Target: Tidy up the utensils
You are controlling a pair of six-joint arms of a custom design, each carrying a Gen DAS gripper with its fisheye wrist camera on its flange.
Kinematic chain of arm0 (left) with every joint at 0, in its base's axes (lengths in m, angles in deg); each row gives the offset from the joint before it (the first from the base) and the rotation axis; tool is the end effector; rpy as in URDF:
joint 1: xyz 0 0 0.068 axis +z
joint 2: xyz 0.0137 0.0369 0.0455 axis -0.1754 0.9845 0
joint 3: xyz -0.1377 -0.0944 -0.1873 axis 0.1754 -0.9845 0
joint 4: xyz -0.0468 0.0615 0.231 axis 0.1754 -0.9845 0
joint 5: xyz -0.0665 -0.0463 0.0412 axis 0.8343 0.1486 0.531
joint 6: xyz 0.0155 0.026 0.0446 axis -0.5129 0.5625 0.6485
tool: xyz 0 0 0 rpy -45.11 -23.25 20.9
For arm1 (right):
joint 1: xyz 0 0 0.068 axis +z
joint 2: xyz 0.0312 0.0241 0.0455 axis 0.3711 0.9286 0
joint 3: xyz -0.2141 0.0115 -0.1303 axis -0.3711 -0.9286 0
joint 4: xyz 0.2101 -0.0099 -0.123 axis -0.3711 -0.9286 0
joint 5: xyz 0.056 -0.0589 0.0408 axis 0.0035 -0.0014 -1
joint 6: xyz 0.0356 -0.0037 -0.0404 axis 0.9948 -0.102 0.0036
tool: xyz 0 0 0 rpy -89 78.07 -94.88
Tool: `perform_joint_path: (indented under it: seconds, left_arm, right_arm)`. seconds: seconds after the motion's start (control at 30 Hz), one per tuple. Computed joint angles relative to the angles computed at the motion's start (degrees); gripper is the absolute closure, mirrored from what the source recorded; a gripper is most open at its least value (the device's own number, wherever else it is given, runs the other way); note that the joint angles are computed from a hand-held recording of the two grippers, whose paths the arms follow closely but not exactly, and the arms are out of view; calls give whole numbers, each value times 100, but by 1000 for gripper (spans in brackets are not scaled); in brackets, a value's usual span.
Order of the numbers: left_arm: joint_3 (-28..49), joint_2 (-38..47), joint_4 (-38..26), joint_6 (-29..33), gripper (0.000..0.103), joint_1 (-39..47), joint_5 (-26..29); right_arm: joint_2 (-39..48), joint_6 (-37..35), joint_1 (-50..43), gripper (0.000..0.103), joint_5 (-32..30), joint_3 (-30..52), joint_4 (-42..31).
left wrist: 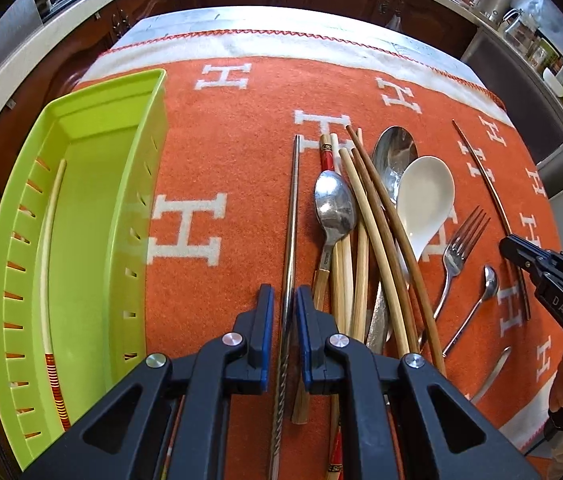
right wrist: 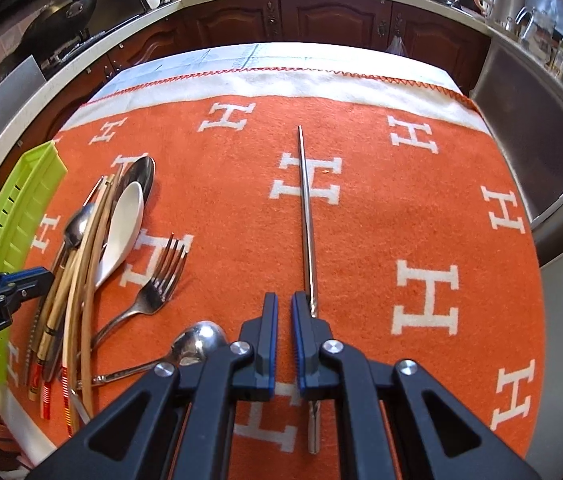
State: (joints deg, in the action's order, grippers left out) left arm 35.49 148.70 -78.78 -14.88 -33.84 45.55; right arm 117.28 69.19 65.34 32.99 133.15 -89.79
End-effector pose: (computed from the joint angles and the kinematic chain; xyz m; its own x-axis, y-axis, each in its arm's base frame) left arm 0.2883 -0.1306 0.1912 -0.8734 0.3483 -0.3403 0.4022 0.9100 -0.1009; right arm 0.1901 0.1664 0.1860 -0.8798 0.2738 -0.3885 0.2620 0.9614 0.0841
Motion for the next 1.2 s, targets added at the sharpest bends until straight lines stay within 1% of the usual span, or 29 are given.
perform_joint_path:
  seconds: [0.03,0.07,0.13,0.17,0.2,0.23,0.37,0.53,0.67,0.7,0.77,0.83,0.9,0.97,1.03,1.2]
  left_arm:
    - [-8,-7,10,2,94,-18,-34]
    - [-26,-22,22,8,94,-47,-73]
    - [-28,-21,31,42,94,-77,-101]
    - [-14,2,39,15,94,-71,-60]
    - [-7,5,29,6,98,-28,5]
    - [-2,13,20,-2,99,15,73]
    - [-131,-85,33,-16,100,206,384]
    - [-267,-525,-87,96,100,346,637]
    - [-148,-1054,-488,306,100,581,879]
    - [-79,-1201,-614,377,100,662,902]
    - [96,-1391,-841,515,100,870,947]
    - [290,-1465,-1041,702,100,1158,981]
    - [494,-1459,-1155,849,100,1456,943]
    - [598,-1369,-1154,885,100,1666,895]
    - [644,-1242,-1111,972,100,1890,819]
    - [598,-858,-909,1169,100,2177,669]
  right_arm:
    - [-13,15,1,98,-12,-5,-10]
    - [-26,18,0,102,-34,-12,-13]
    - [-68,66,12,103,-70,-30,-20]
    - [-88,113,12,103,-92,-37,-31]
    - [-85,168,34,103,-104,-17,-57]
    - [-101,225,47,103,-133,-5,-82]
    - [-336,476,103,103,-254,9,-130]
    - [-667,696,334,103,-151,376,-443]
    - [-760,677,364,103,16,636,-592]
    - [-868,669,252,102,-15,546,-505]
    - [-1065,483,-60,102,-268,289,-170]
    - [-1163,320,-378,98,-419,74,38]
    - [-1115,104,-628,87,-500,-55,197]
    - [-1037,-57,-819,83,-635,-165,335]
    - [-883,-234,-976,83,-775,-252,476]
    - [-282,-503,-988,82,-690,-125,417]
